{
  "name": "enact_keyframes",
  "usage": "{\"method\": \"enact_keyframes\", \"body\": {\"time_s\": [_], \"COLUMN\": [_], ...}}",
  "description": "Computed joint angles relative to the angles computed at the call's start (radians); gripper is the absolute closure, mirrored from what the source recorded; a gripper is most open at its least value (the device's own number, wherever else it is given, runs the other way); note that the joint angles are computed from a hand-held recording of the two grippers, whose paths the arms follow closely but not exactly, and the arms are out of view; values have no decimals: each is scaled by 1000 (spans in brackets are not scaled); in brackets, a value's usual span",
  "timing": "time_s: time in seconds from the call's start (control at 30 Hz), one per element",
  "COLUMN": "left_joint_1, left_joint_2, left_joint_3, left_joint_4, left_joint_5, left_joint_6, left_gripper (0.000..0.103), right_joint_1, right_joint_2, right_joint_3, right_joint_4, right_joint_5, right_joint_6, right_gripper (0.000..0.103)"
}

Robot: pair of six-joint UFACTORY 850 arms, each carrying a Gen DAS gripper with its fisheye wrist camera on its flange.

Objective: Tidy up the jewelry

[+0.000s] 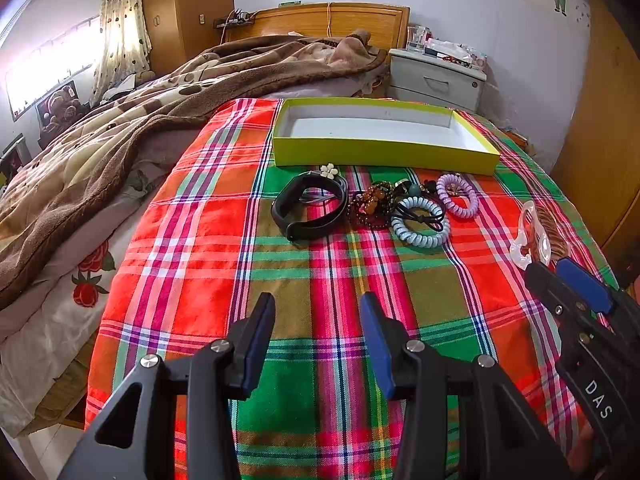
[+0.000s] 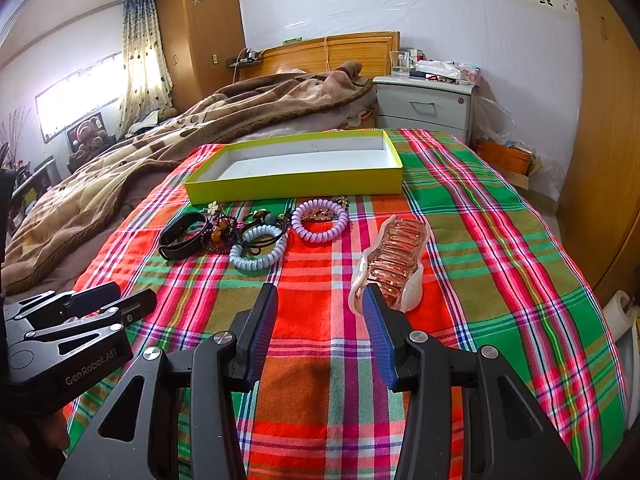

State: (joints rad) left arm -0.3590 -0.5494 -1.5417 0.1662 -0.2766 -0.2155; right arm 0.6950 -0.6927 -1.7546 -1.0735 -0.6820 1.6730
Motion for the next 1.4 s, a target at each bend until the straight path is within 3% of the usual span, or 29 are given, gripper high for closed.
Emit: {"method": "enact_keyframes", "body": {"time_s": [0.47, 0.73, 0.87, 1.1, 1.23, 1.4], "left_joint_1": [1, 21, 46, 69, 74, 84], "left_joint_2": [-6, -32, -56, -99, -130, -158], "left_joint_3": [-6, -49, -87, -156, -202, -243], "left_joint_4": [-19, -178, -352, -478, -481, -513], "left_joint_5": [-2, -36, -67, -118, -159, -186], "left_joint_6": [23, 166, 300, 403, 405, 426], "left_gripper": [57, 57, 57, 57, 54, 54], "right_joint_1": [-1, -9, -23, -55, -67, -78], "right_joint_2": [6, 36, 55, 29, -31, -59], "right_joint_3": [3, 48, 73, 34, -59, -97], "right_joint_4": [-18, -100, -107, 3, 144, 212], "right_joint_5": [-13, -31, -51, 9, -44, -72], "right_joint_6": [16, 123, 177, 81, -84, -144], "right_gripper": [58, 57, 45, 44, 44, 44]}}
